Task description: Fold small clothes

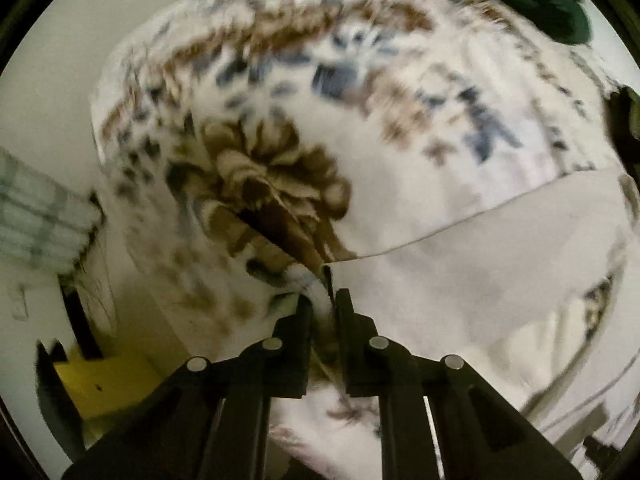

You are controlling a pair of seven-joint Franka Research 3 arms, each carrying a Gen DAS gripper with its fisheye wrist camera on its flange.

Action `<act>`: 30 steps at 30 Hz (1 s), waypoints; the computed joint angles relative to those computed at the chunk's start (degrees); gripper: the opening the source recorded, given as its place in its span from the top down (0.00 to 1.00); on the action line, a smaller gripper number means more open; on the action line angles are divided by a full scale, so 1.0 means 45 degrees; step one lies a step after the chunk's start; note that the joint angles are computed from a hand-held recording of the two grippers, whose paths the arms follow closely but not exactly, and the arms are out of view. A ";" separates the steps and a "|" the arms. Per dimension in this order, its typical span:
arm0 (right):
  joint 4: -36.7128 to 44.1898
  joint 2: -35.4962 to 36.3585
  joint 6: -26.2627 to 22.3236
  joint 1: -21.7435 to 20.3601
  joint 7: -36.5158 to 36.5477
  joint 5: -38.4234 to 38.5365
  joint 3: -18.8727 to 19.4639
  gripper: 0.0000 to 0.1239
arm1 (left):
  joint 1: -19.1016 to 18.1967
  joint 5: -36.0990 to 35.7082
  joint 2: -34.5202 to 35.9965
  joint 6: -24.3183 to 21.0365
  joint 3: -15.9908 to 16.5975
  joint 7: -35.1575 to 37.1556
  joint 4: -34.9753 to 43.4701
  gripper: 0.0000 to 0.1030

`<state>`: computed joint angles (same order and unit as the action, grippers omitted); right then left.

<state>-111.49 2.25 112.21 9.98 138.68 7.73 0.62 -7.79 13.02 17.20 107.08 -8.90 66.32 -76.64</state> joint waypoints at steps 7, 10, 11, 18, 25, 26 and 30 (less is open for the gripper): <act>-0.1102 -0.1141 0.0054 -0.0457 -0.0431 -0.0015 -0.0228 0.54 | -0.0338 0.0550 -0.1279 -0.0484 -0.0188 0.1079 -0.0215 0.96; -0.1801 -0.1748 0.0221 -0.0690 -0.0548 -0.0020 -0.0255 0.54 | -0.0397 0.0403 -0.1308 -0.0911 -0.0236 0.0993 -0.0202 0.96; -0.1978 -0.1977 0.0230 -0.0775 -0.0581 -0.0003 -0.0271 0.54 | -0.0300 -0.0071 -0.1280 -0.1110 -0.0219 0.0737 -0.0197 0.95; -0.2382 -0.2750 -0.0205 -0.1386 -0.1407 -0.0337 -0.0427 0.54 | 0.0750 -0.3804 -0.0456 -0.0456 -0.0156 -0.0924 0.0060 0.91; -0.1931 -0.2317 -0.0556 -0.1669 -0.1986 -0.0398 -0.0447 0.54 | 0.0839 -0.3645 0.1548 -0.1028 -0.0301 -0.0541 0.1944 0.70; -0.1793 -0.2232 -0.0663 -0.1679 -0.2072 -0.0380 -0.0456 0.54 | 0.0869 -0.3477 0.1522 -0.1294 -0.0244 -0.0467 0.1766 0.70; -0.1217 -0.1921 -0.1024 -0.1686 -0.2383 -0.0270 -0.0500 0.54 | 0.1444 -0.3588 0.0383 -0.1792 -0.0018 -0.0255 -0.0489 0.70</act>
